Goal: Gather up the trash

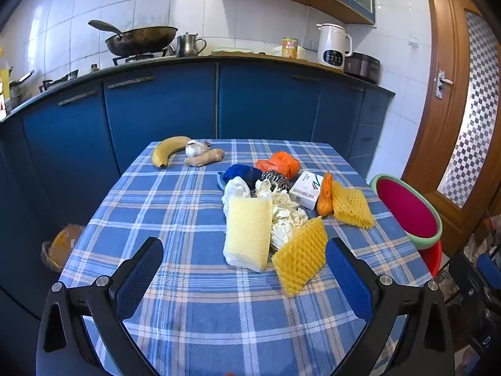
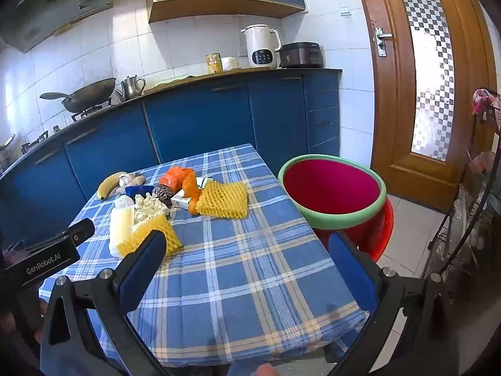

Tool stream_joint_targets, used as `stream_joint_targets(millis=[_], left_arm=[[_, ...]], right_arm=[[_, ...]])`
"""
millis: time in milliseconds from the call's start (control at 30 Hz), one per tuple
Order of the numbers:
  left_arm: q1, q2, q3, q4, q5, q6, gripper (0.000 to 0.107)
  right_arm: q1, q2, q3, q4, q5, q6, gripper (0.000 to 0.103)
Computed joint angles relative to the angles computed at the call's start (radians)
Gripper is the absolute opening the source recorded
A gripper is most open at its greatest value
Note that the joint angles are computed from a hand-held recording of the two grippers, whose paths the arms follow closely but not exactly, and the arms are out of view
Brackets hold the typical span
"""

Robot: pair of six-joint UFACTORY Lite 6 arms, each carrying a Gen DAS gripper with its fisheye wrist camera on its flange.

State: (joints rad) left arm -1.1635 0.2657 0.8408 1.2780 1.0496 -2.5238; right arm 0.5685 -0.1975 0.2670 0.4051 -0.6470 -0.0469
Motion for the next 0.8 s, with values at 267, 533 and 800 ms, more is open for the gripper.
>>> stream_joint_targets(millis=[267, 533, 800], left_arm=[[-0.005, 0.009, 0.015, -0.005, 0.001, -0.001, 0.103], [-0.003, -0.014, -0.015, -0.002, -0.003, -0.008, 0.103], [-0.007, -0.022, -0.026, -0.003, -0.003, -0.013, 0.103]], right_arm=[[0.009, 0.007, 0.005, 0.022, 0.0, -0.016, 0.102], [0.008, 0.006, 0.006, 0.019, 0.003, -0.015, 0.102], [-0.025, -0.039, -0.011, -0.017, 0.038, -0.009, 0.102]])
